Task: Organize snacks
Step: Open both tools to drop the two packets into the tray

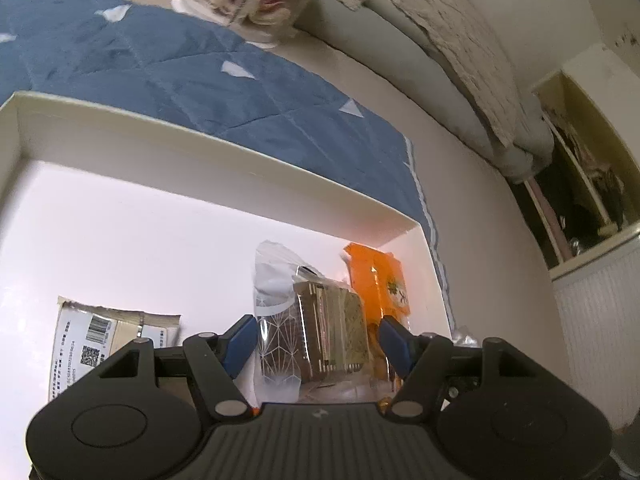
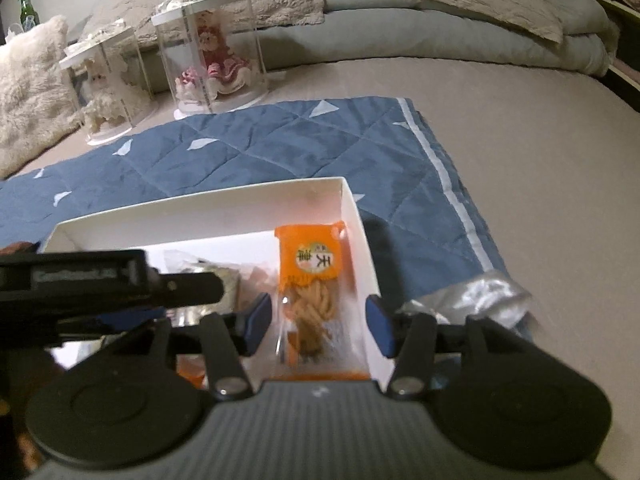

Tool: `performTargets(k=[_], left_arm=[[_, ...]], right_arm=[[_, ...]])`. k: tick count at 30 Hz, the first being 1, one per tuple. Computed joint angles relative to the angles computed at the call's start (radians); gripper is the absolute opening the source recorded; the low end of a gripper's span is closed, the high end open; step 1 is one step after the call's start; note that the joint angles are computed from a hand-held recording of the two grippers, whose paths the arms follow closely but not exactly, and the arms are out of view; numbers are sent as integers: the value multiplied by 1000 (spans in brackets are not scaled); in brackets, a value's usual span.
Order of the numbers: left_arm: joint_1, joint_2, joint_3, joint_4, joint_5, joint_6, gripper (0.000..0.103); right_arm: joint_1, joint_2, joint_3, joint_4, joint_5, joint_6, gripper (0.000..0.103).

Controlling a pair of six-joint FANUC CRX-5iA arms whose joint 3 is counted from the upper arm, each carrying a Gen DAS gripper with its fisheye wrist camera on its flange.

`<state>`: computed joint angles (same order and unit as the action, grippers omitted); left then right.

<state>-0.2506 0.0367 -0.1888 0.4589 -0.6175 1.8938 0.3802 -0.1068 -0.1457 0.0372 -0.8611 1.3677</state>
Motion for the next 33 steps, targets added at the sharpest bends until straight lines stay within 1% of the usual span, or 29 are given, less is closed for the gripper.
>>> performTargets(k=[4, 5, 8, 13, 17, 19, 21, 25, 28, 31, 33], left_arm=[[-10, 4, 54, -85, -53, 34, 67], [-11, 3, 66, -102, -69, 45, 69], [-15, -5, 96, -141, -112, 64, 69], [-20, -24, 138, -219, -188, 95, 70], [-23, -47, 160, -268, -237, 113, 70], [-25, -57, 173, -291, -265, 117, 71], [-32, -70, 187, -326, -296, 128, 75], [-45, -93, 210, -384, -354, 142, 75], [-54, -113, 217, -415, -385, 143, 81], [-67, -130, 230, -456, -426, 140, 87], [-77, -140, 239, -487, -450, 153, 93]], right_arm=[[6, -24, -13, 12, -21, 14, 58], [7, -29, -17, 14, -22, 16, 58], [12, -39, -21, 23, -34, -7, 58], [5, -55, -10, -5, -57, -27, 58], [12, -81, -22, 11, -68, -46, 58], [13, -92, -25, 11, -72, -51, 58], [13, -104, -27, 14, -74, -56, 58], [13, -130, -31, 6, -76, -65, 60], [17, -151, -37, 2, -81, -70, 63], [21, -169, -46, 2, -78, -75, 68], [31, -185, -61, 28, -78, -92, 72]])
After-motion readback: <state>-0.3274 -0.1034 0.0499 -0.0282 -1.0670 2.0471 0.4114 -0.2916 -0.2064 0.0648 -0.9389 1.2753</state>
